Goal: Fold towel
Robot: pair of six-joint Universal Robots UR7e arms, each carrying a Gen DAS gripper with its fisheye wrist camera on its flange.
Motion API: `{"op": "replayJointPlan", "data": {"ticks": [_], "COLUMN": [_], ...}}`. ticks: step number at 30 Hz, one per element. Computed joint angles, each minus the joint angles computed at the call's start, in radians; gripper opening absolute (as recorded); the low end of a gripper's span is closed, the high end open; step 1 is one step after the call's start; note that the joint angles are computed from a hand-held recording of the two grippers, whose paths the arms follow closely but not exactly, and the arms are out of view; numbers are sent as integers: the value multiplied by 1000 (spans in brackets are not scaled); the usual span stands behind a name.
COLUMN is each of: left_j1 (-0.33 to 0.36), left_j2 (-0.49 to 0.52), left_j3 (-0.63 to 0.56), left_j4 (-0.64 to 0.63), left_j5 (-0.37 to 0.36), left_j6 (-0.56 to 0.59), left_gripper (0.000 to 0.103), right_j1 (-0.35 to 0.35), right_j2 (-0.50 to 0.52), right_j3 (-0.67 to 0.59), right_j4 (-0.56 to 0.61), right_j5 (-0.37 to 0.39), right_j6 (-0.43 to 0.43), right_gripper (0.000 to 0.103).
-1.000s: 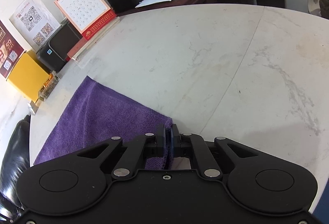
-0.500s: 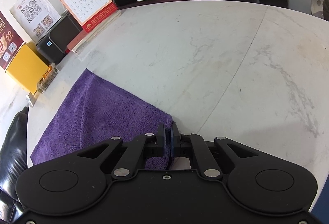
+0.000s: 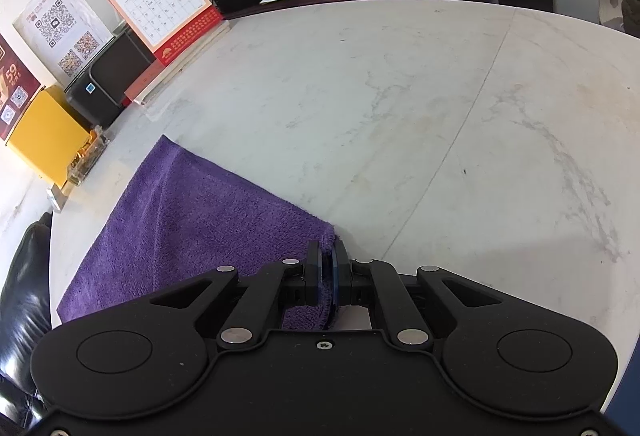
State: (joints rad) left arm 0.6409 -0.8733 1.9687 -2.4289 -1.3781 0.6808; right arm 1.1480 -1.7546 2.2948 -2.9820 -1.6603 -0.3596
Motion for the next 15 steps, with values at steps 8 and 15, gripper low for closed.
{"op": "replayJointPlan", "data": {"ticks": [8, 15], "left_j1": [43, 76], "left_j2": [-6, -6], "left_j3": [-46, -70], "left_j4": [-17, -53], "left_j5": [-54, -41], "left_j6": [-114, -229], "left_gripper": [6, 6], "right_j1": [10, 50], "right_j2": [4, 42], "right_j3": [-4, -35], "right_j4": [-5, -14], "right_j5": [-15, -16], "right_j6": [23, 44], "right_gripper": [4, 4]}}
